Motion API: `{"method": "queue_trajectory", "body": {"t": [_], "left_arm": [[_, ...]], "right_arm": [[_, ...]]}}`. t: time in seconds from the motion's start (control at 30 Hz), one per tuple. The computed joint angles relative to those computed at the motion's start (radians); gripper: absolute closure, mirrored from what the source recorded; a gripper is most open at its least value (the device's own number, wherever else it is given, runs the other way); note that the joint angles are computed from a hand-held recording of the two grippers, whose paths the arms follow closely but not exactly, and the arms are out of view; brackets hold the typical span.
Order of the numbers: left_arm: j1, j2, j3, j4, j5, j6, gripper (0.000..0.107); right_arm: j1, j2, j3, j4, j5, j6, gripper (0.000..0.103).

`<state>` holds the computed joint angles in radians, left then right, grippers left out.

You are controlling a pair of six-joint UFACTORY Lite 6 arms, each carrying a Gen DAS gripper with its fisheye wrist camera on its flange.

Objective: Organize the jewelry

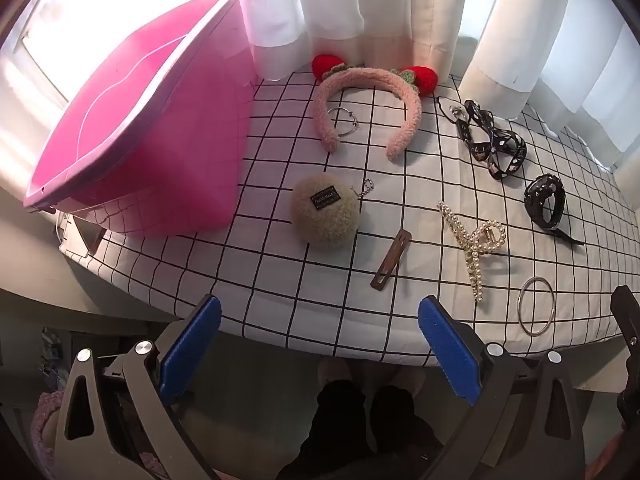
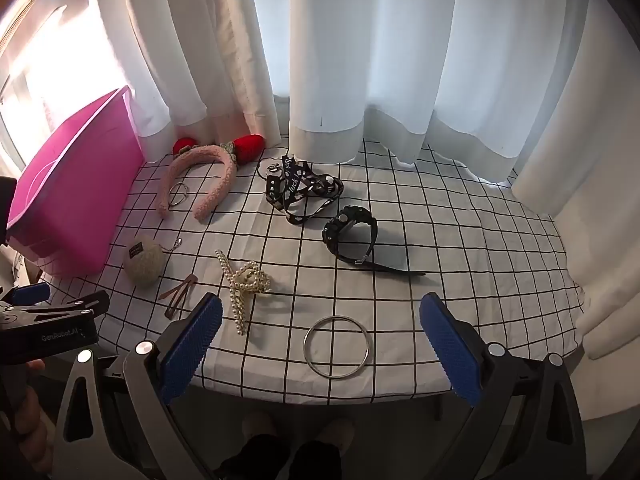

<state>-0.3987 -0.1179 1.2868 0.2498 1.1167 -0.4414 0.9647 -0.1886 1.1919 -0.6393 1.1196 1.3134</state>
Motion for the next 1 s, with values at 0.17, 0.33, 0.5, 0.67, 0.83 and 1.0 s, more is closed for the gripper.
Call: {"method": "queue_trajectory", "body": {"t": [0.17,0.33,0.5,0.67,0.83,1.0], "left_arm": [[-0.002,-0.018,-0.027,-0.005,-0.024,0.01,0.01],[-0.038,-0.044,-0.031,0.019,-0.011,-0.023,0.01],[-0.011,-0.016,0.005,0.001,-0.011,-0.017,0.01],[-0.008,-0.021,0.009,0.017,-0.019,-0.034,0.01],[-0.001,-0.025,0.007,0.013,-0.022,-0.026,0.01],[-0.008,-0.02,0.014,0.015,-0.024,-0.035,0.01]], "right_arm": [[0.0,0.001,0.001,0.0,0.001,0.003,0.008],[0.003,-0.004,0.001,0.004,0.003,0.006,0.008],[-0.004,0.013,0.0,0.009,-0.008,0.002,0.008],[-0.008,0.001,0.007,0.027,0.007,-0.013,0.008],[-0.009,0.015,0.023,0.033,0.015,-0.017,0.008],[-0.009,0.026,0.041,0.049,0.045,-0.033,0.008]]}}
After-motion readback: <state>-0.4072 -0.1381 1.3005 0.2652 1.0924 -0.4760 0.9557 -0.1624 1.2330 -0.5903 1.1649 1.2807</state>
